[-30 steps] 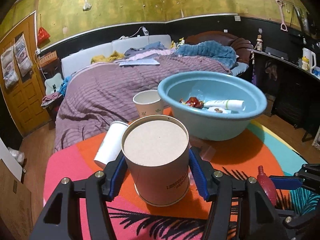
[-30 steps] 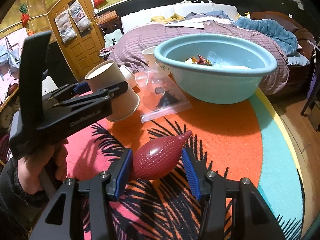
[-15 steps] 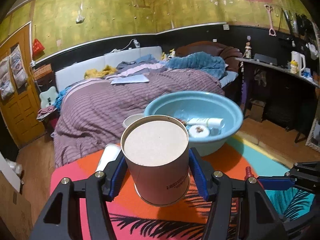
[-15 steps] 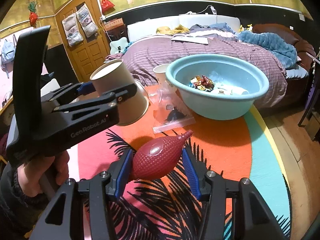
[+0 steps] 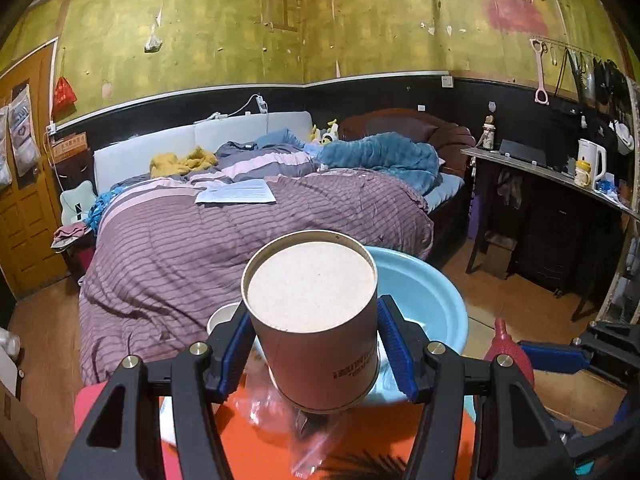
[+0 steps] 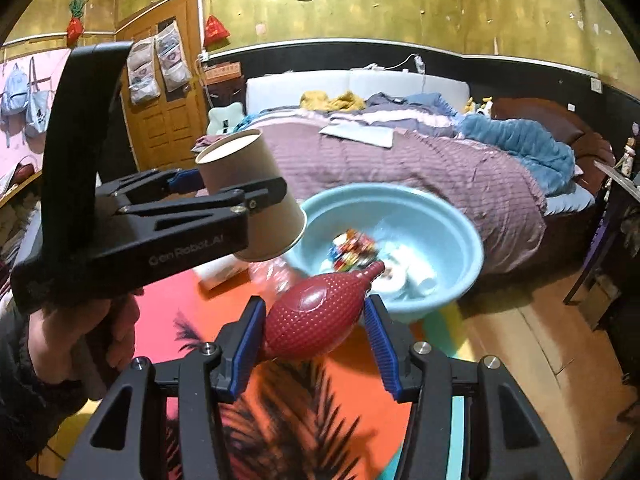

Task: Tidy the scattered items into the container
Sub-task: 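Carry the brown cup with the left gripper while the right carries the red blower over the basin, then open the right gripper to drop the red blower while the left releases the brown cup into the basin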

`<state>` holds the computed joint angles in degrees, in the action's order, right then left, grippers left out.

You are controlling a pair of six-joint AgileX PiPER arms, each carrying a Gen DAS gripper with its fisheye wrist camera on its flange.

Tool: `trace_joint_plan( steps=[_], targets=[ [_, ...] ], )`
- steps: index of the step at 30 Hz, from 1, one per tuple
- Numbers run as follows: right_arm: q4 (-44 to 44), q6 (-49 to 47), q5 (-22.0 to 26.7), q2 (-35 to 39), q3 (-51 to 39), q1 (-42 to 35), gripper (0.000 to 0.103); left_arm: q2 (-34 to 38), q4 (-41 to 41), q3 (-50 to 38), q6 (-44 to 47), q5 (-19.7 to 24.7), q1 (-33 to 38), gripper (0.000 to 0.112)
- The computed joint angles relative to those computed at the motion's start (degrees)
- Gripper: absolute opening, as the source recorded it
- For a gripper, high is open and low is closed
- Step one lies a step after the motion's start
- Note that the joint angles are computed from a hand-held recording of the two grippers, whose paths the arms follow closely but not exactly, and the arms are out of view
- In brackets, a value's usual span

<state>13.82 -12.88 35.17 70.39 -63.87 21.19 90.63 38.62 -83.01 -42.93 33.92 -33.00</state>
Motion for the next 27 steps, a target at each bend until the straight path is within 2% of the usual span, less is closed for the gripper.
trace_joint_plan(
  steps=[6,8,13,18,22,27],
  targets=[
    [10.16,-10.13,4.92,8.39,-9.54,-8.97,0.055,9.03,-6.39,-10.87,8.25,2.55,2.57,0.064],
    [10.47,-10.18,5.74,11.53,-12.93,-10.3,0.055,12.65,-8.93,-14.8,11.1,3.86,3.54,0.064],
    [8.69,-8.34,7.09,22.92,-23.37,-11.42,0.055,22.61,-21.7,-26.08,21.24,8.9,7.05,0.065],
    [3.76,-7.32,6.38,34.07,-31.93,-9.62,0.055,30.42,-21.92,-35.16,22.33,14.17,7.52,0.065],
    [2.99,-7.53,8.22,41.58,-38.31,-9.56,0.055,32.58,-20.95,-36.89,22.0,15.17,7.23,0.065],
    [1.16,-7.49,9.63,46.37,-42.48,-9.49,0.055,35.43,-21.44,-40.52,23.1,17.17,7.32,0.065]
  ],
)
